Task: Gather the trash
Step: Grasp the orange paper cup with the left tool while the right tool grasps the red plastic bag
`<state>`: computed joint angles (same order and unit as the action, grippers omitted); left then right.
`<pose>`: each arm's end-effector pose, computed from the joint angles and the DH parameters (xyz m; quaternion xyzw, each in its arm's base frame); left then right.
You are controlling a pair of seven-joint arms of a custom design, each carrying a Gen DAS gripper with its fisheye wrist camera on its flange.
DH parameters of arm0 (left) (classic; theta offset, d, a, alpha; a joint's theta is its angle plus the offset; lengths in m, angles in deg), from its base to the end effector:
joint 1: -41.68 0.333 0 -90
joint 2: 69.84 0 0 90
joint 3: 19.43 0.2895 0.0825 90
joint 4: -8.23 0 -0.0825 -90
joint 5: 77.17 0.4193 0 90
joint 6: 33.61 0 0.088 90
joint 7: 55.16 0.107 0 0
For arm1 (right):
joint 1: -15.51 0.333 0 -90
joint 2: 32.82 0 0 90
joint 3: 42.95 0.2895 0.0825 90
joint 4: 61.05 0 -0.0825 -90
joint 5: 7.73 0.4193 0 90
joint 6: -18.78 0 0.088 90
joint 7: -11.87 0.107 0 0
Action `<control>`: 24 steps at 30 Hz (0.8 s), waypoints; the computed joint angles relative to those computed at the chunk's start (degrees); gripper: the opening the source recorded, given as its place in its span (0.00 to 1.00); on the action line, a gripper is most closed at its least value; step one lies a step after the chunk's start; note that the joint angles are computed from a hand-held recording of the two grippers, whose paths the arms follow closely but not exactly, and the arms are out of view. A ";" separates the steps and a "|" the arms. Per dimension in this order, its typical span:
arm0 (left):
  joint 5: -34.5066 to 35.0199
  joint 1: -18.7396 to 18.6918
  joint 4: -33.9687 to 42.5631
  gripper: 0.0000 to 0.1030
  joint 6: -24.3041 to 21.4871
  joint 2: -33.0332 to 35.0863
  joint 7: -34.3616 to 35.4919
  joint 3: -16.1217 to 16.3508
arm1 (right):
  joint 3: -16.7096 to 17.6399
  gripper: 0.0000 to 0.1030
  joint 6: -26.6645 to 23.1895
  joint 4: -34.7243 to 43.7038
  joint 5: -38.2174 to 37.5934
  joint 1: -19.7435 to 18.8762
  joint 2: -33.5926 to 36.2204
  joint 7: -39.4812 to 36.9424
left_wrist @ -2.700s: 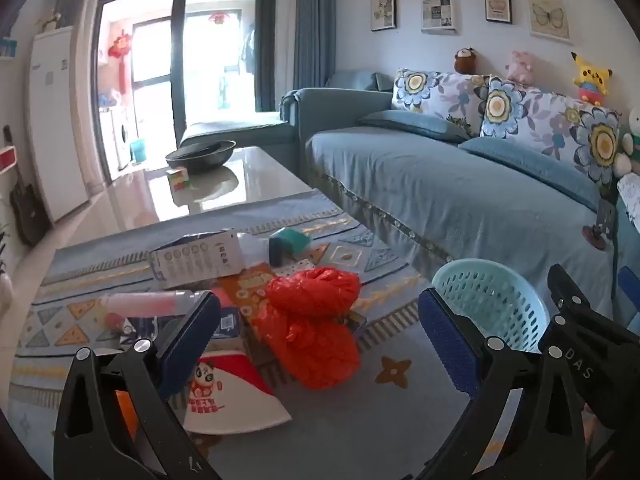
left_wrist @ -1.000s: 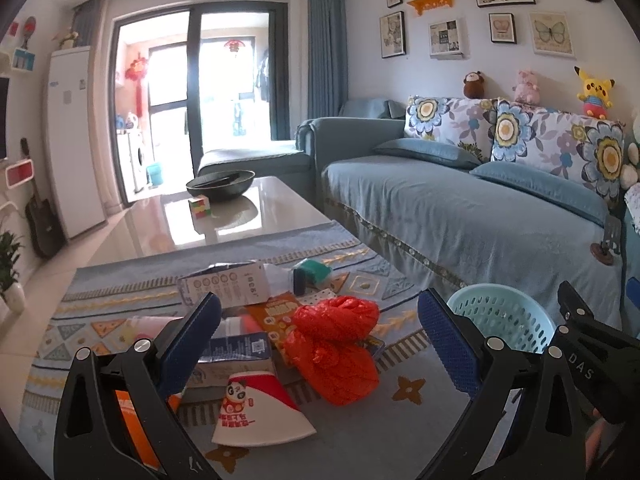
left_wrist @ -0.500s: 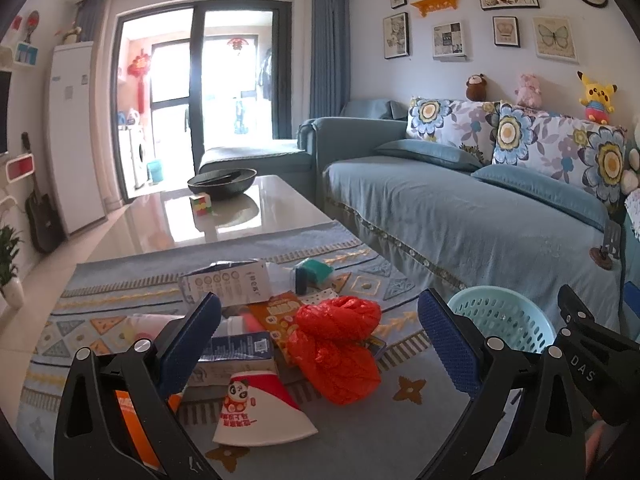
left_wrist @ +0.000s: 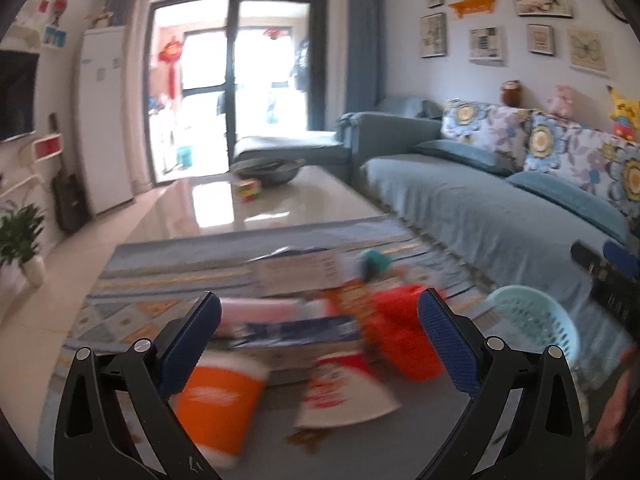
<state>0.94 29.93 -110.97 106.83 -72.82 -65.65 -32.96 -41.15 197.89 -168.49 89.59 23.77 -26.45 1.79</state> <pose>0.5461 -0.2590 0.4530 -0.6997 0.4861 -0.3053 0.4254 0.6311 0.0244 0.4637 -0.6563 0.5197 -0.3554 0.4157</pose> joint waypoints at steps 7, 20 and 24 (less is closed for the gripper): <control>-13.91 4.97 -13.94 0.93 9.29 -9.82 2.70 3.50 | 0.19 0.53 -19.54 5.34 -33.57 -0.87 6.64 28.27; -33.62 8.87 -16.76 0.93 18.02 -4.78 17.44 4.43 | 2.82 0.66 -32.98 26.34 -57.98 -1.74 26.63 47.17; -38.92 8.08 -13.28 0.90 16.94 -1.17 21.76 4.59 | 3.64 0.69 -33.71 27.49 -59.41 -2.30 27.95 47.68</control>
